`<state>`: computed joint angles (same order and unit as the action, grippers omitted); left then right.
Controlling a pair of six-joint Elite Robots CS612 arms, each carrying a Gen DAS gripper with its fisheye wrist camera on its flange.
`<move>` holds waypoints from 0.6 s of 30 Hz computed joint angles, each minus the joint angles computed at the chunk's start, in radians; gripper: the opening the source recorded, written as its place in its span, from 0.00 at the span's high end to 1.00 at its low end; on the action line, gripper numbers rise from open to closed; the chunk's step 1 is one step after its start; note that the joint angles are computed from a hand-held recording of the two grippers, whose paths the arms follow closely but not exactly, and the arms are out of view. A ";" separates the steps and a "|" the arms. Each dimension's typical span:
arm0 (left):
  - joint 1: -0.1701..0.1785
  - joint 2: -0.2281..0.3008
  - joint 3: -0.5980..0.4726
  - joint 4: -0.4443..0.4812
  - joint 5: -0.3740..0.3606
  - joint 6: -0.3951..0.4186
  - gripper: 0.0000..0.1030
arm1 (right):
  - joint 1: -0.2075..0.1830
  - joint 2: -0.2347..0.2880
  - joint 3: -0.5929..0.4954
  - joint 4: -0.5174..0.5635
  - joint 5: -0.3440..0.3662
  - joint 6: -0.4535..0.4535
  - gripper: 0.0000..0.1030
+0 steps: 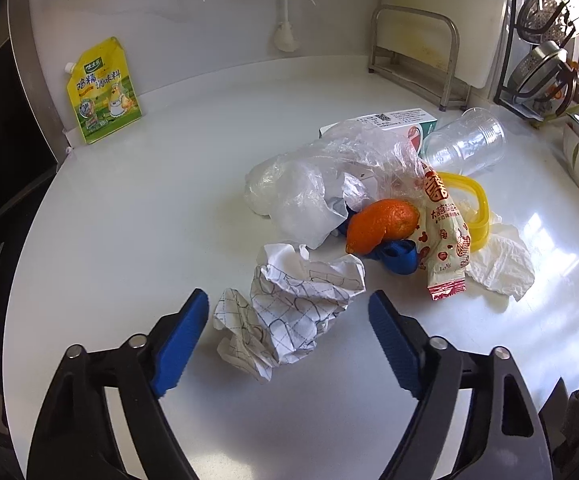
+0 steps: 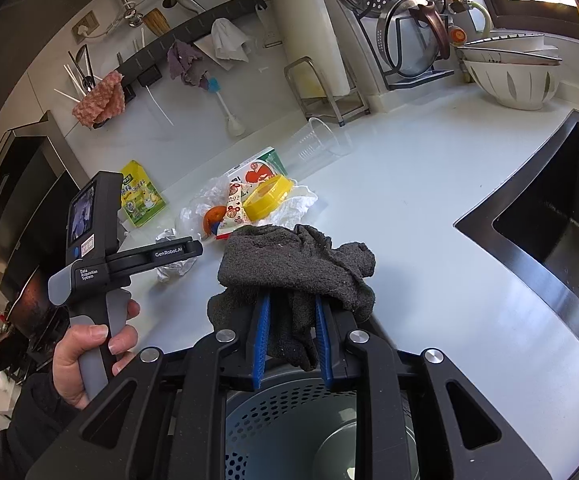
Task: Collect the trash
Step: 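Grasp the crumpled white paper with the left tool while the right tool carries the cloth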
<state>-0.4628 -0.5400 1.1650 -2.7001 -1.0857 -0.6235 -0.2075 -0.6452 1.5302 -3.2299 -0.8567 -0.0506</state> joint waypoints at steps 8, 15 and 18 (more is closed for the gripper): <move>0.001 -0.013 0.032 -0.055 -0.032 0.018 0.62 | 0.000 -0.005 0.010 0.005 0.001 -0.003 0.80; -0.030 -0.092 0.175 -0.174 0.019 0.035 0.62 | -0.002 -0.033 0.058 -0.022 -0.015 -0.012 0.80; -0.051 -0.133 0.251 -0.231 0.029 0.042 0.62 | -0.007 -0.053 0.093 -0.039 -0.016 -0.023 0.80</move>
<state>-0.5140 -0.6730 1.4163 -2.9315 -1.0563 -0.5815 -0.2149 -0.6980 1.6236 -3.2694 -0.8724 -0.0738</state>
